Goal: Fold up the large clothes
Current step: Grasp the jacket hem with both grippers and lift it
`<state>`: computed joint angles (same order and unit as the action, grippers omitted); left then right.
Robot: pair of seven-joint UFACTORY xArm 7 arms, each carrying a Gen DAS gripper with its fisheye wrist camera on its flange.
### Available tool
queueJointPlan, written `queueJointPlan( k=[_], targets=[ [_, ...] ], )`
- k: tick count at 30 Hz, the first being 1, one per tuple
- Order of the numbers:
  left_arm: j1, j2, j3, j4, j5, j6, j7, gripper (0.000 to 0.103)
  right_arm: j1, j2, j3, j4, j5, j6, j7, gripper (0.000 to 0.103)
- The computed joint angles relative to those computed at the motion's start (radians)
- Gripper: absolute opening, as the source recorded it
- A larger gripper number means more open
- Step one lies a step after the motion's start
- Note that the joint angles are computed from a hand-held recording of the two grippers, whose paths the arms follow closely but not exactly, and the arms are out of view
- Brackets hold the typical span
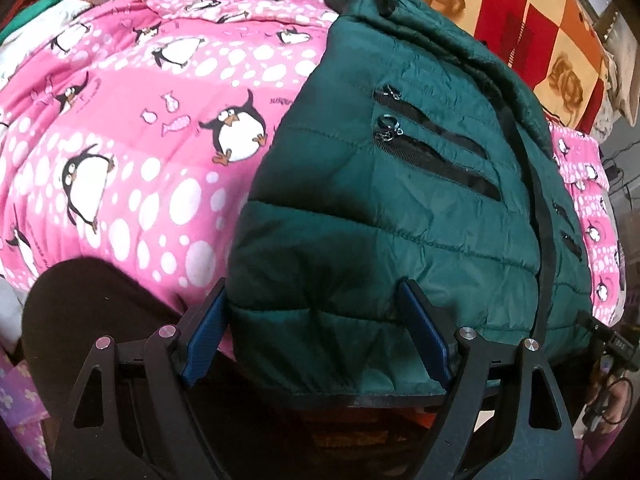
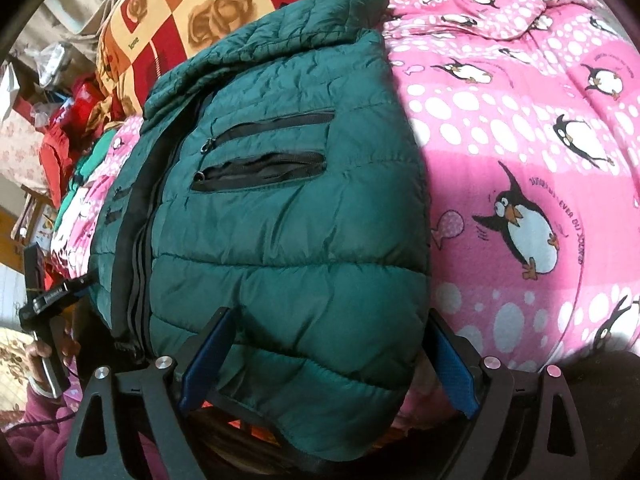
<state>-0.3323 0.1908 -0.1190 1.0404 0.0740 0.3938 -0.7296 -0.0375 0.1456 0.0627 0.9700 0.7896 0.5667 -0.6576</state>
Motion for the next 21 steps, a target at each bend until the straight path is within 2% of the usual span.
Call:
queueJointPlan(
  k=[1, 3, 5, 6, 8, 10, 12, 13, 14, 18, 21],
  targets=[
    [0.002, 0.002, -0.002, -0.002, -0.009, -0.008, 0.002, 0.083, -0.002, -0.002, 0.002, -0.002, 0.011, -0.002, -0.01, 0.09],
    [0.001, 0.003, -0.005, -0.008, -0.015, -0.028, 0.007, 0.083, -0.009, -0.004, 0.007, -0.003, 0.05, -0.001, -0.061, 0.072],
    [-0.005, 0.003, -0.002, -0.011, 0.001, -0.038, 0.012, 0.083, -0.007, -0.004, 0.008, -0.005, 0.066, -0.006, -0.095, 0.067],
    [-0.013, 0.002, 0.004, -0.013, 0.025, -0.041, 0.007, 0.079, -0.005, -0.002, 0.008, -0.005, 0.063, -0.01, -0.106, 0.064],
    [-0.031, 0.004, 0.017, -0.007, 0.076, -0.041, -0.016, 0.063, -0.001, 0.001, 0.01, -0.007, 0.066, -0.023, -0.135, 0.061],
    [-0.061, 0.002, 0.044, 0.004, 0.171, -0.026, -0.087, 0.038, -0.002, 0.0, 0.012, -0.005, 0.075, -0.02, -0.159, 0.056],
    [-0.073, -0.003, 0.055, 0.013, 0.234, -0.017, -0.137, 0.024, -0.002, -0.004, 0.013, -0.001, 0.09, -0.017, -0.182, 0.04],
    [-0.074, -0.008, 0.054, 0.016, 0.254, -0.016, -0.152, 0.018, -0.004, -0.011, 0.015, 0.0, 0.112, -0.016, -0.208, 0.036],
    [-0.071, -0.014, 0.051, 0.021, 0.264, -0.016, -0.156, 0.016, -0.004, -0.02, 0.017, 0.0, 0.142, -0.023, -0.236, 0.028],
    [-0.051, -0.051, 0.036, 0.03, 0.28, -0.05, -0.145, 0.011, -0.004, -0.04, 0.008, 0.021, 0.254, -0.019, -0.311, 0.027],
    [-0.048, -0.067, 0.042, 0.06, 0.339, -0.072, -0.182, 0.011, 0.0, -0.04, -0.001, 0.054, 0.3, -0.008, -0.335, 0.027]
  ],
)
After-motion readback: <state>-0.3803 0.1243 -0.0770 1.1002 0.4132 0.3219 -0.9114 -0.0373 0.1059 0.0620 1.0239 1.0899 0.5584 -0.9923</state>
